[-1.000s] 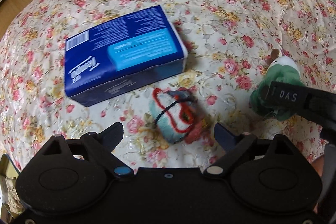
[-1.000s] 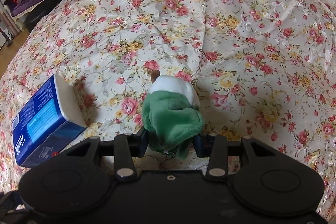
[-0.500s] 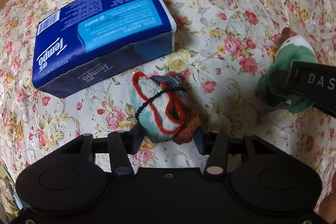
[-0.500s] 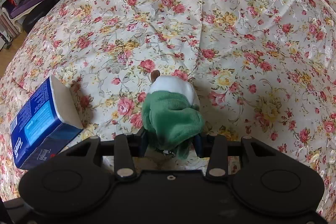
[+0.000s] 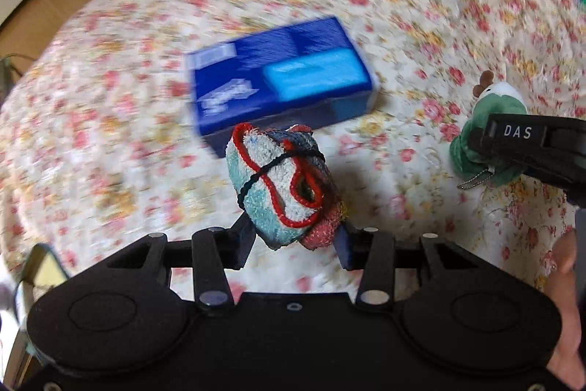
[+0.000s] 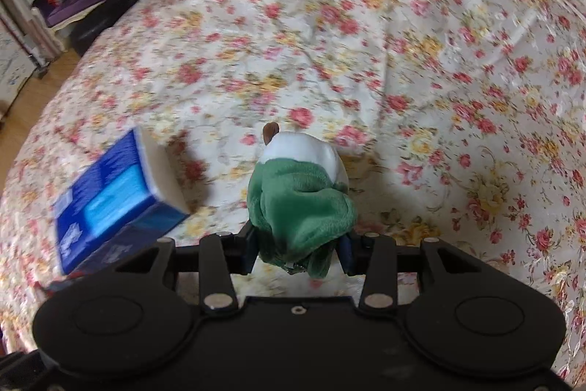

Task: Organize soft objects
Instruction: 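Carry the pouch and green plush to the tray, left releasing the pouch inside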

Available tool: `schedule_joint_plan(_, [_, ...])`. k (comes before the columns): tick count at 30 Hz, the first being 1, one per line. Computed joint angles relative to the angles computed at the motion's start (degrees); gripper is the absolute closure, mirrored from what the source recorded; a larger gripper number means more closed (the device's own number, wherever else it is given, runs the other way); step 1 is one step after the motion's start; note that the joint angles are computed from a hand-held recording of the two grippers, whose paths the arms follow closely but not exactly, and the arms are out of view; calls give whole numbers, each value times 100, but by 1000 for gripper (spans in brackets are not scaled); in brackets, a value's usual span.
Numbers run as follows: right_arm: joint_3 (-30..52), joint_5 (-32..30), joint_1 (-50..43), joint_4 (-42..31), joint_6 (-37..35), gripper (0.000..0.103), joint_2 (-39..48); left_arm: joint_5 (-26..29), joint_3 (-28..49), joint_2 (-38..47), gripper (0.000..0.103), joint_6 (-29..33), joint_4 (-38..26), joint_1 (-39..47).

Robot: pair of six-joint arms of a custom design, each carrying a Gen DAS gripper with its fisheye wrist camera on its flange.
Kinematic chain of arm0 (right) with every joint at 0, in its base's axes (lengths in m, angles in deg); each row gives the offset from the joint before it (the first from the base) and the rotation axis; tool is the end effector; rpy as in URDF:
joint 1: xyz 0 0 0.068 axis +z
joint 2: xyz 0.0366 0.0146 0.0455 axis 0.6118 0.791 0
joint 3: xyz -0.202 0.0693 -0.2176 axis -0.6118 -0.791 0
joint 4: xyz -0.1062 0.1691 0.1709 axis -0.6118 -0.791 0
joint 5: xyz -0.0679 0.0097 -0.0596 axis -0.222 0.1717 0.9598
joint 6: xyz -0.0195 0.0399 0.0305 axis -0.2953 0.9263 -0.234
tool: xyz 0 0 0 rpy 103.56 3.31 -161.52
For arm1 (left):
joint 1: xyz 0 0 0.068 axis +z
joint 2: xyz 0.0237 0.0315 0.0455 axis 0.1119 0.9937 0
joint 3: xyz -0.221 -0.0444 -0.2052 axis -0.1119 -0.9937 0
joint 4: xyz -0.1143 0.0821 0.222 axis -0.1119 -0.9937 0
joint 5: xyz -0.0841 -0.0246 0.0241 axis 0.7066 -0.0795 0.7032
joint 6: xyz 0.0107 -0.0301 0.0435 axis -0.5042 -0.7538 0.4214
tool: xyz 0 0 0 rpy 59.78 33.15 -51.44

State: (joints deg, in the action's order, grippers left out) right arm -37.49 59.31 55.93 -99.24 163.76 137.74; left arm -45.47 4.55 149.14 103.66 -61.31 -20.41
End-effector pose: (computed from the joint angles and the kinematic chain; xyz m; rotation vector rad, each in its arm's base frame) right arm 0.2386 0.0623 0.1520 1.4122 2.2584 -0.1935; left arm 0.3215 -0.1683 0.1865 1.0546 2.6146 -0.2458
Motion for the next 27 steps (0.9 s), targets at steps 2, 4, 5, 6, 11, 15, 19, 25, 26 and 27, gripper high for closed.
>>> schedule_joint_plan(2, [177,92,215,-158,18,63,-44,74,-77,-216,58,205,-92,348])
schedule_joint_plan(4, [373,194,486,-307,15,63,-75,123,-159,-416,58,428,-176,726])
schedule_joint_plan(5, [488,246,635,-388,2,63,-64,163,-189,-508,58,579,-228,958])
schedule_joint_plan(6, [630,288,782,-480,-15,63,-22,182,-212,-574,58,712,-273,1168])
schedule_joint_plan(11, [1415,361,1467,-829,-188,63,325,163,-314,-808,58,1306,-350,2269])
schedule_joint_plan(15, [2078,315,2069,-1020,-264,63,624,222,-219,-768,58,1751,-384,3150])
schedule_joint_plan(19, [2764,176,2659,-1147,-492,63,979,347,-17,-511,58,2042,-358,3936])
schedule_joint_plan(25, [3907,56,3434,-1538,-618,63,1690,493,225,34,58,2279,-180,4844])
schedule_joint_plan(26, [4138,25,3546,-1621,-636,63,1846,499,243,121,58,2307,-126,4964])
schedule_joint_plan(27, [4322,-21,3636,-1675,-669,63,1983,510,270,216,58,2308,-86,5050])
